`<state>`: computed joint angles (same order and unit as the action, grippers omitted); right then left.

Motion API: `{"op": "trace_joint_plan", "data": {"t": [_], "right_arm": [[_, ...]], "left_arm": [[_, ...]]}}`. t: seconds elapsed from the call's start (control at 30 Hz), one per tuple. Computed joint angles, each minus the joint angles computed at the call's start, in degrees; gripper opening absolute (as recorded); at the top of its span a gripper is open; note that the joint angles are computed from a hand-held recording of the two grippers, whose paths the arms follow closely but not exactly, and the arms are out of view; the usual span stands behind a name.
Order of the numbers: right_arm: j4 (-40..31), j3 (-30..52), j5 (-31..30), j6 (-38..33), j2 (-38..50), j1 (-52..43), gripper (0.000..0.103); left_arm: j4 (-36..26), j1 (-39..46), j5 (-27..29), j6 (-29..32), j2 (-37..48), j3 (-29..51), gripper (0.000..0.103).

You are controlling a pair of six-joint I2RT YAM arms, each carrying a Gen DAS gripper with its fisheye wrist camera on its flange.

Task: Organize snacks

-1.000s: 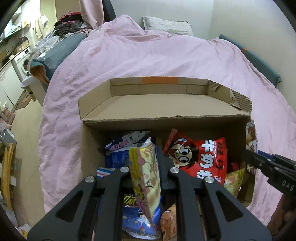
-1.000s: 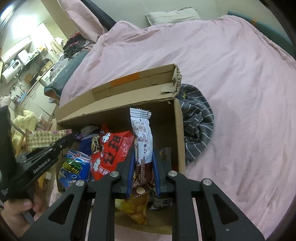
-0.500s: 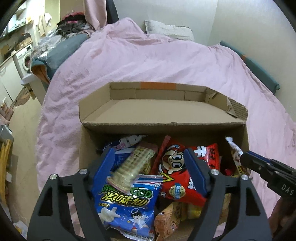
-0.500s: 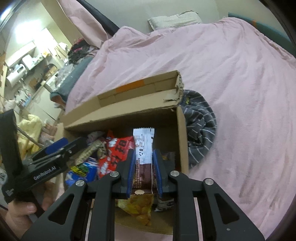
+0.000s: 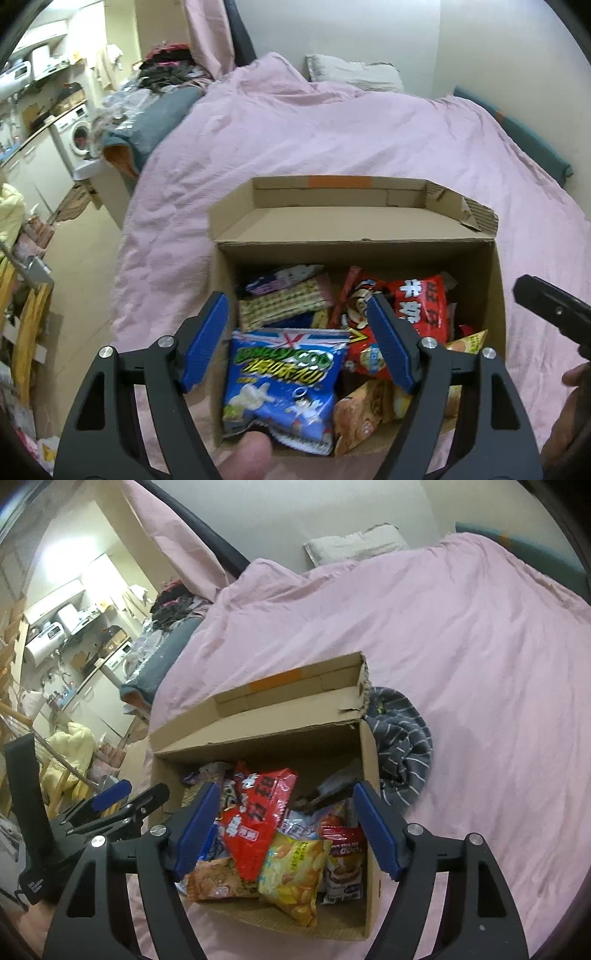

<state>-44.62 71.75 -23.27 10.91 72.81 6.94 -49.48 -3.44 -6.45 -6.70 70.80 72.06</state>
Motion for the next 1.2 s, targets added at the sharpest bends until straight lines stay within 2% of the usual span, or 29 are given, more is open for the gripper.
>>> {"op": "trace_joint_plan", "data": {"t": [0.17,0.27,0.33,0.43,0.47,0.57,0.73,0.9,1.0,1.07,1.2], "right_arm": [[-0.96,-1.14,0.45,0.68,-3.79,0.84,0.083],[-1.63,-1.65,1.14,1.27,-5.43,2.44,0.083],[-1.93,-1.92,2.98,1.47,-6.66,4.02,0.083],[-2.44,-2.37,5.13,2.29,-9.24,6.26,0.092],[-2.6,-2.73,5.92,2.59,-10.23,6.99,0.095],[-3.76,-4.25,7.01,3.55,-13.04,8.23,0.097],[-5.71,-6.69,11.01,5.57,-18.67,11.38,0.099],[-7.54,-9.15,14.66,9.12,-24.35,15.17,0.103],[-8.91,-10.46,19.99,10.73,-27.12,19.83,0.103],[-9.89,-10.9,25.37,11.82,-28.27,24.55,0.103],[-10.45,-12.22,31.87,14.45,-29.93,31.38,0.103]], "left_arm": [[-1.86,1.51,0.32,0.3,-4.46,-1.19,0.075],[-1.85,1.58,-0.67,2.13,-7.33,-2.84,0.082],[-2.46,2.44,-0.43,3.06,-9.47,-3.65,0.082],[-4.24,4.02,1.0,3.81,-12.1,-3.97,0.085],[-4.56,4.36,1.37,4.0,-12.79,-4.08,0.091],[-5.44,6.0,2.76,5.4,-16.45,-5.27,0.103],[-8.26,9.91,6.01,8.27,-22.0,-7.01,0.103],[-12.28,16.95,12.13,11.35,-27.68,-8.11,0.103],[-14.24,19.08,12.4,13.24,-30.91,-9.18,0.103],[-16.42,22.76,16.01,15.05,-31.89,-9.48,0.103],[-18.71,29.87,22.76,18.75,-33.59,-10.74,0.103]]}}
